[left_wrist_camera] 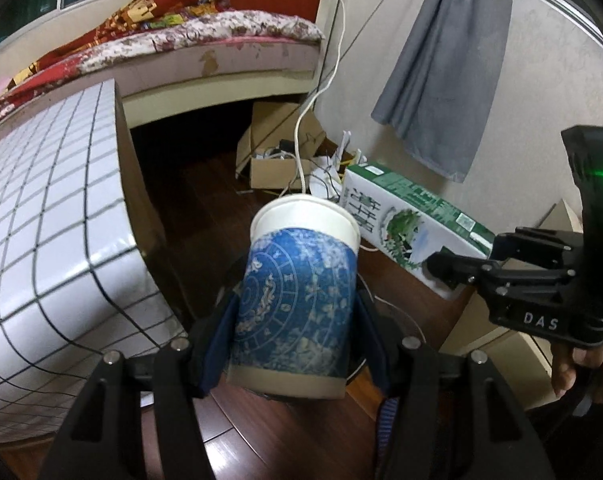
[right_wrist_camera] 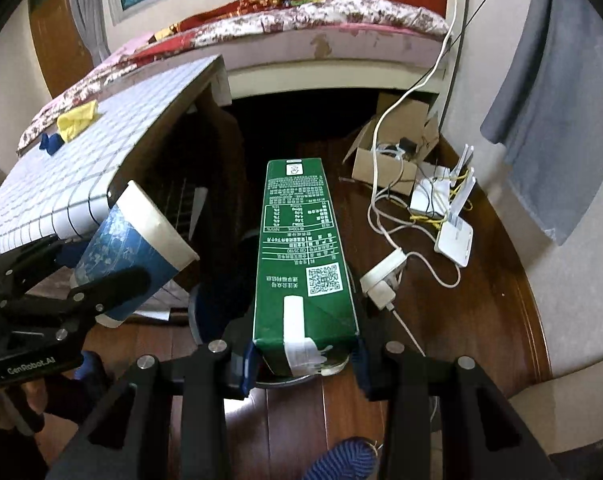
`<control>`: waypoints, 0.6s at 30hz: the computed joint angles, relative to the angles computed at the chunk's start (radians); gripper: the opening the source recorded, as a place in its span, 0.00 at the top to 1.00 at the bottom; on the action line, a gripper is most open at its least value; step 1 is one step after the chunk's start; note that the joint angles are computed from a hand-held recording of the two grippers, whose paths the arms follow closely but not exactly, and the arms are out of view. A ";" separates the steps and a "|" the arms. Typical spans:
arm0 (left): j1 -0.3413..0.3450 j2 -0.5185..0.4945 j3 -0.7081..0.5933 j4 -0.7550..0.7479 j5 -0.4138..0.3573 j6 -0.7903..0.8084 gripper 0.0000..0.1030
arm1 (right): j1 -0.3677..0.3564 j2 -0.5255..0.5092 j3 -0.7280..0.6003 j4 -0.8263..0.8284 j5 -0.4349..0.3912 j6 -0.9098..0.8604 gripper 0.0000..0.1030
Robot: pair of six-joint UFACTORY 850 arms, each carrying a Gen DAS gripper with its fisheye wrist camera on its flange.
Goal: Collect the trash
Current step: 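Lift and carry the paper cup toward the black bin while the right tool carries the green carton, then open the left tool to drop the paper cup while the right tool drops the carton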
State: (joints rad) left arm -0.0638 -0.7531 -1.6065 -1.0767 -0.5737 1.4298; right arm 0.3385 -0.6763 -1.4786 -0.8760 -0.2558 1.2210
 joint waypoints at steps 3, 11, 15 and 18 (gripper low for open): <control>-0.004 -0.022 -0.019 0.034 -0.005 -0.036 0.43 | -0.003 -0.023 -0.025 0.099 0.001 -0.112 0.61; -0.013 -0.088 -0.091 0.118 -0.019 -0.136 0.43 | -0.008 -0.109 -0.119 0.302 -0.045 -0.351 0.61; -0.015 -0.131 -0.135 0.174 -0.036 -0.198 0.43 | -0.016 -0.159 -0.173 0.405 -0.071 -0.471 0.61; -0.013 -0.166 -0.177 0.195 -0.060 -0.235 0.42 | -0.023 -0.192 -0.210 0.470 -0.078 -0.554 0.61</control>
State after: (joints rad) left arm -0.0769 -0.9194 -1.7839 -0.8818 -0.6333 1.1949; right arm 0.3157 -0.8679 -1.6891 -0.4057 -0.3337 0.6667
